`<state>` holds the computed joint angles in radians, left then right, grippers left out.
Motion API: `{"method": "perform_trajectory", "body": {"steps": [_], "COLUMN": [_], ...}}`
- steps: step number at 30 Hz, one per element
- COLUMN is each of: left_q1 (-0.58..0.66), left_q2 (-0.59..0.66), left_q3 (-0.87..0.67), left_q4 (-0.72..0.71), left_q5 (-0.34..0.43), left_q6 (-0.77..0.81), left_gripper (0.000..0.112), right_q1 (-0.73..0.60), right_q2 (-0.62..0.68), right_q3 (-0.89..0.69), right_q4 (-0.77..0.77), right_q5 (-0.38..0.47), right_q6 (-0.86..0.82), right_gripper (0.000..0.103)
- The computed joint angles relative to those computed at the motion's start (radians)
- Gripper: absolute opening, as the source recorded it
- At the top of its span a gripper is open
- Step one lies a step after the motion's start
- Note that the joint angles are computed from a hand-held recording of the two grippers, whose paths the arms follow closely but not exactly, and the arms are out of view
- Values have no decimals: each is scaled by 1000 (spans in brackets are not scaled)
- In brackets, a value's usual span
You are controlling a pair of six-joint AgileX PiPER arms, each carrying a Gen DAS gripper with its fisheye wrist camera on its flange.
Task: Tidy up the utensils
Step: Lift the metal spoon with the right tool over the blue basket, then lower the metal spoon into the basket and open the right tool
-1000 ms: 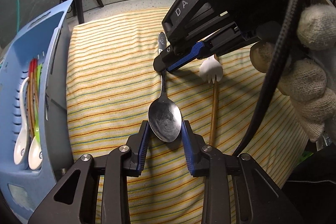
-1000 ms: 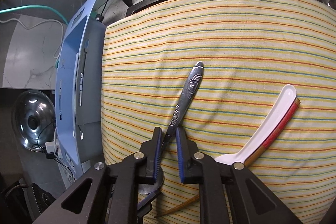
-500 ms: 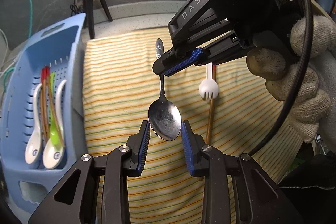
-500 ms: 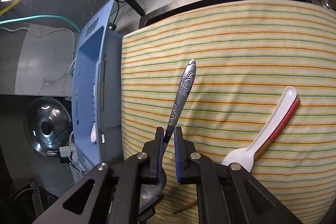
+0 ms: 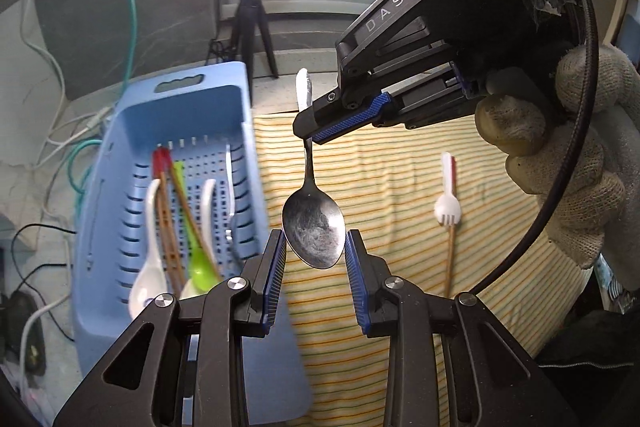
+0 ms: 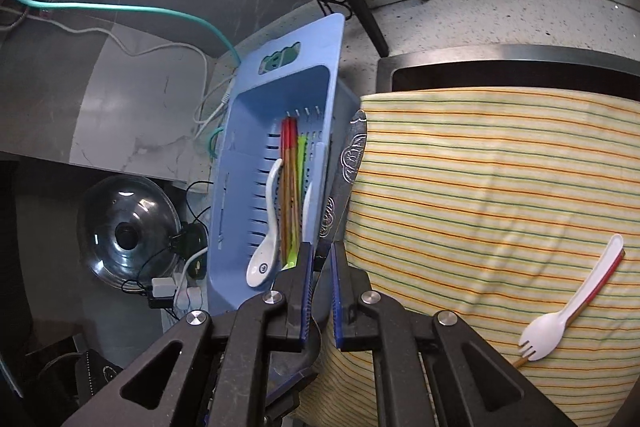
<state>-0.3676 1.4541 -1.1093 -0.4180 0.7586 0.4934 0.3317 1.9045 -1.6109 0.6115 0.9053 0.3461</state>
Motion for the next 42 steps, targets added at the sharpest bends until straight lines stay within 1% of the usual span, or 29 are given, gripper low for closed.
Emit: {"method": "perform_trajectory", "body": {"steps": [6,15,21,22,23,24,25,26,27,29,38,42], "left_q1": [94,150,162,159,157,155,155,155,155,161,166,157], "left_q2": [33,94,110,110,111,117,124,127,125,123,100,83], "left_q3": [-12,-39,-45,-45,-45,-53,-61,-66,-64,-64,-67,-73], "left_q4": [-59,-78,-73,-60,-41,-12,5,17,29,25,11,28], "left_q5": [24,44,42,37,28,31,40,40,34,35,43,48], "left_q6": [76,115,106,93,71,33,9,-9,-22,-20,-26,-53], "left_gripper": [29,28,29,29,33,39,51,54,54,54,54,54], "right_q1": [30,56,61,61,66,68,68,70,75,84,78,77], "right_q2": [110,233,279,282,294,303,305,305,296,285,257,222], "right_q3": [-147,-299,-369,-376,-402,-422,-426,-430,-424,-421,-392,-355], "right_q4": [-4,-32,-47,-45,-58,-66,-60,-63,-82,-111,-111,-113], "right_q5": [32,73,98,96,102,112,113,111,100,90,89,77], "right_q6": [38,74,74,67,78,80,71,67,74,78,47,33], "right_gripper": [7,7,8,10,10,17,23,38,48,49,49,49]}}
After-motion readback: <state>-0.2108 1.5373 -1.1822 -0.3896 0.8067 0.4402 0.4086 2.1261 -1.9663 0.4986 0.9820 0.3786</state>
